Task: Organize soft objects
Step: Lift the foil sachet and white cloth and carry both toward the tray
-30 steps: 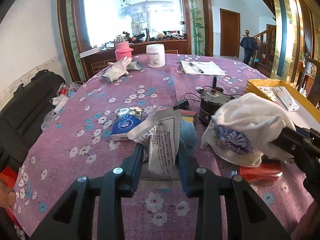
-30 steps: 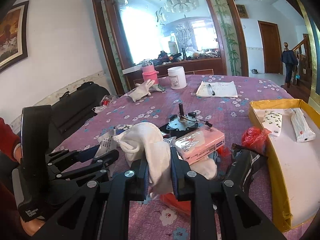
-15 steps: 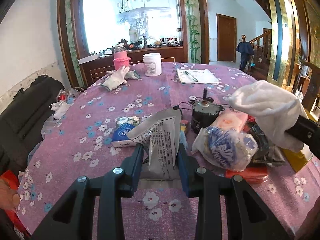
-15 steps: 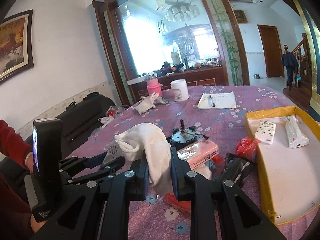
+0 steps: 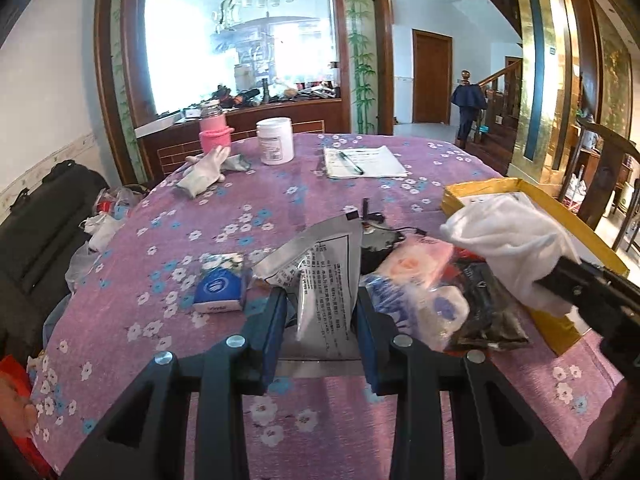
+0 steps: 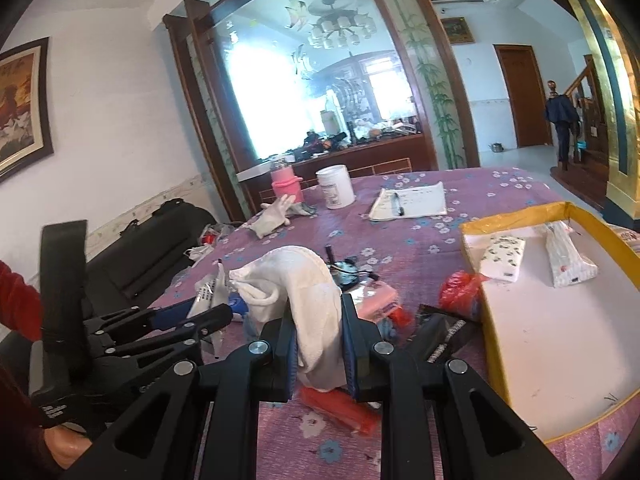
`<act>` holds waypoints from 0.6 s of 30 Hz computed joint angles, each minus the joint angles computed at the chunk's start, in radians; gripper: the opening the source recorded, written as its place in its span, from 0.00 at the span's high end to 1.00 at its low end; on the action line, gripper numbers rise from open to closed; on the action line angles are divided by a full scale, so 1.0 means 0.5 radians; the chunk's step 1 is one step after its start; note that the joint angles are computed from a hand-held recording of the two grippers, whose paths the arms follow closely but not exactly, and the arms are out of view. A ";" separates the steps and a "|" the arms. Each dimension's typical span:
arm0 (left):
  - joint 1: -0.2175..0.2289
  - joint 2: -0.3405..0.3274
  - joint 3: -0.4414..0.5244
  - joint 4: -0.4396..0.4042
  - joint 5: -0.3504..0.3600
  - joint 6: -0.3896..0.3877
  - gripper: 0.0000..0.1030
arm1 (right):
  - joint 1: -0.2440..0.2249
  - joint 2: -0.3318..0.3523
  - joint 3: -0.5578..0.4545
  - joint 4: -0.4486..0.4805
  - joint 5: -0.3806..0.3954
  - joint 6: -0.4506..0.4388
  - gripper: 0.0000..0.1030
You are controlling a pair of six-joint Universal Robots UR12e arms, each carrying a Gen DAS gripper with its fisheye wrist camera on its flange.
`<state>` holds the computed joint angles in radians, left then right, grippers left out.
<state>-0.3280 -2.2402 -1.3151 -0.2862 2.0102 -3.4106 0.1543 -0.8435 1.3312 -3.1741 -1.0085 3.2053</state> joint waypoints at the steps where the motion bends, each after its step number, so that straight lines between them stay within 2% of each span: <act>1: -0.005 -0.006 0.012 -0.001 0.005 0.011 0.68 | 0.000 -0.002 0.004 0.001 -0.025 -0.003 0.80; 18: -0.050 -0.077 0.120 -0.039 0.050 0.120 0.68 | -0.029 -0.011 0.033 -0.012 -0.057 0.022 0.80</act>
